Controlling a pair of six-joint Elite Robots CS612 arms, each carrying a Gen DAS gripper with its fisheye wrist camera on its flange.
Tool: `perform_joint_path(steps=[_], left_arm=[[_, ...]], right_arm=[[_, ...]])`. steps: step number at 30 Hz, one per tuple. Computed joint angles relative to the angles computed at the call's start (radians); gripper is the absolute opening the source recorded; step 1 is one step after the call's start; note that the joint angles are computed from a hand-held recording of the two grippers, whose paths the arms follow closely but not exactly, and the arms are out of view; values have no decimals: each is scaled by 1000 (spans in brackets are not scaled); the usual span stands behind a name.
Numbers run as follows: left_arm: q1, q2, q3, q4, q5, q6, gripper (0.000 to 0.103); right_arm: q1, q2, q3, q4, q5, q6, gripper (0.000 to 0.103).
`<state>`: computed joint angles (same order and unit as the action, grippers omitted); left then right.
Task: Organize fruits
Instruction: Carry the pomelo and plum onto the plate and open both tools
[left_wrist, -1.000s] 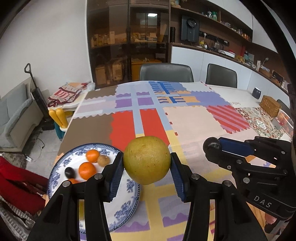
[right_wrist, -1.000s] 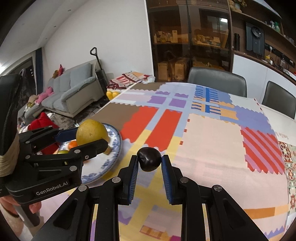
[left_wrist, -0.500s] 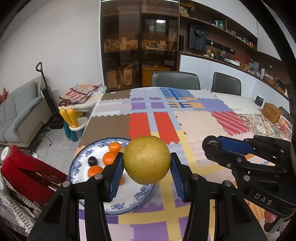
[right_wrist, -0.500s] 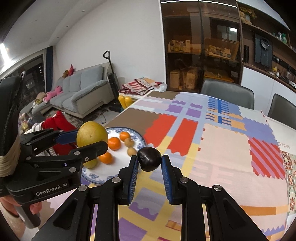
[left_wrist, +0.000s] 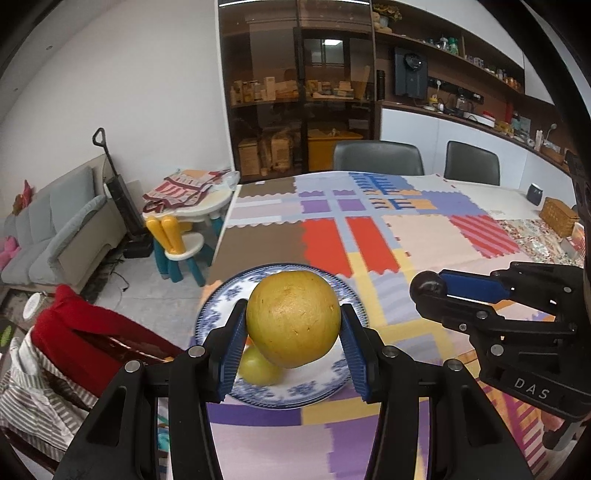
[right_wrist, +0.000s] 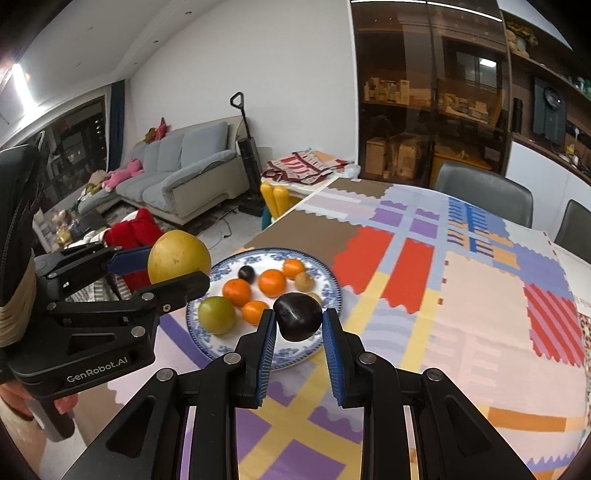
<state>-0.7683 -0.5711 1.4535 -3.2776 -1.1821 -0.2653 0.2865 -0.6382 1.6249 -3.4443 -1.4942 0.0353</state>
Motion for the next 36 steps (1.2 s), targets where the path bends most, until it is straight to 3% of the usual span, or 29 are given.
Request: perform_joint_path(steps=[15,24,29,36], left_arm=[[51,23,-14,92,13,34,49],[75,63,-61,146,-45,17,49],[77,70,-79,121,-86,61,49],[78,116,-188,168,-191,95,49]], right_arm=[[36,71,-149,222,-25,-30,27],[45,103,-207,301,-68,-37,27],[45,108,-208,298,-86,-33,27],[29,98,-181,272,-120,10,27]])
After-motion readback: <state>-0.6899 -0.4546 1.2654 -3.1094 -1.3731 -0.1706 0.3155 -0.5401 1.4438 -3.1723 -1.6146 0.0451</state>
